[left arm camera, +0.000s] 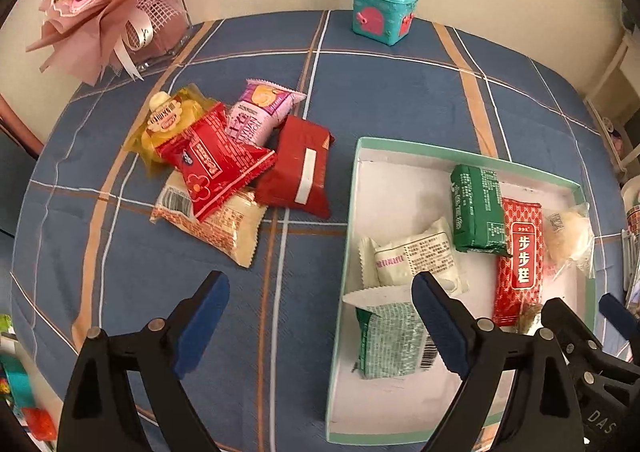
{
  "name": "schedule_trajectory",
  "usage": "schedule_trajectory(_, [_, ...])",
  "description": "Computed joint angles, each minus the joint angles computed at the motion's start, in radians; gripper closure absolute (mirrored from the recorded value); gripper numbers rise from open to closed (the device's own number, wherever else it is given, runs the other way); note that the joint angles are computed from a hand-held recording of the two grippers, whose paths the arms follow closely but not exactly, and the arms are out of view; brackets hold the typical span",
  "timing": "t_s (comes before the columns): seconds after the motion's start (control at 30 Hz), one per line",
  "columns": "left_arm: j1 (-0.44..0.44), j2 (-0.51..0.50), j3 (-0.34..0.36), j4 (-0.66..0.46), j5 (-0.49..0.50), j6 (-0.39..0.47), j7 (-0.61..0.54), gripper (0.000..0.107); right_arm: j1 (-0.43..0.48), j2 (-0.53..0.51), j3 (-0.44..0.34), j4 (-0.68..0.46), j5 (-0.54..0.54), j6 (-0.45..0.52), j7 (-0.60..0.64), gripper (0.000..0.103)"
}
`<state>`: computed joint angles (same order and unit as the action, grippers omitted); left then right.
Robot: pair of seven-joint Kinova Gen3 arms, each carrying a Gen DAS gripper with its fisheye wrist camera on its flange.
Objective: Organize snacks
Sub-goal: 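Withdraw both open tools from the tray toward the snack pile, then grasp the red floral bag with the left tool while the right tool grasps the red rectangular pack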
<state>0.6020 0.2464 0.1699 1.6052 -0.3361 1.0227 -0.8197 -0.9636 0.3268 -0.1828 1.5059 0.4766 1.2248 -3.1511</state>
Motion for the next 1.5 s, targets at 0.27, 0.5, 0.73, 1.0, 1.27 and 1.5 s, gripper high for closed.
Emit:
schedule_trajectory(0.27, [-0.011,-0.023,-0.007,0.041,-0.034,-0.061,0.000,0.015,-0.020,0.011,0.003,-0.005,0.044,-0.030,-0.005,0.000])
schedule_trajectory(0.5, [-0.031,-0.058,-0.017,0.095,-0.085,-0.119,0.033,0.015,-0.050,0.059,0.014,-0.063,0.074,0.006,0.037,0.000])
schedule_trajectory(0.73, [-0.123,-0.097,-0.033,0.143,-0.041,-0.174,0.028,0.015,-0.103,0.113,0.043,-0.133,0.131,0.046,0.064,0.000])
schedule_trajectory(1.0, [-0.226,-0.136,-0.049,0.190,-0.008,-0.220,-0.024,0.004,-0.078,0.150,0.046,-0.190,0.056,-0.025,0.124,0.000])
schedule_trajectory(1.27, [-0.328,-0.161,-0.064,0.227,0.101,-0.295,-0.123,0.004,-0.103,0.170,0.081,-0.215,0.056,-0.145,0.131,0.000])
schedule_trajectory(1.5, [-0.393,-0.144,-0.074,0.225,0.247,-0.316,-0.216,0.005,-0.110,0.198,0.105,-0.250,0.052,-0.212,0.143,0.000])
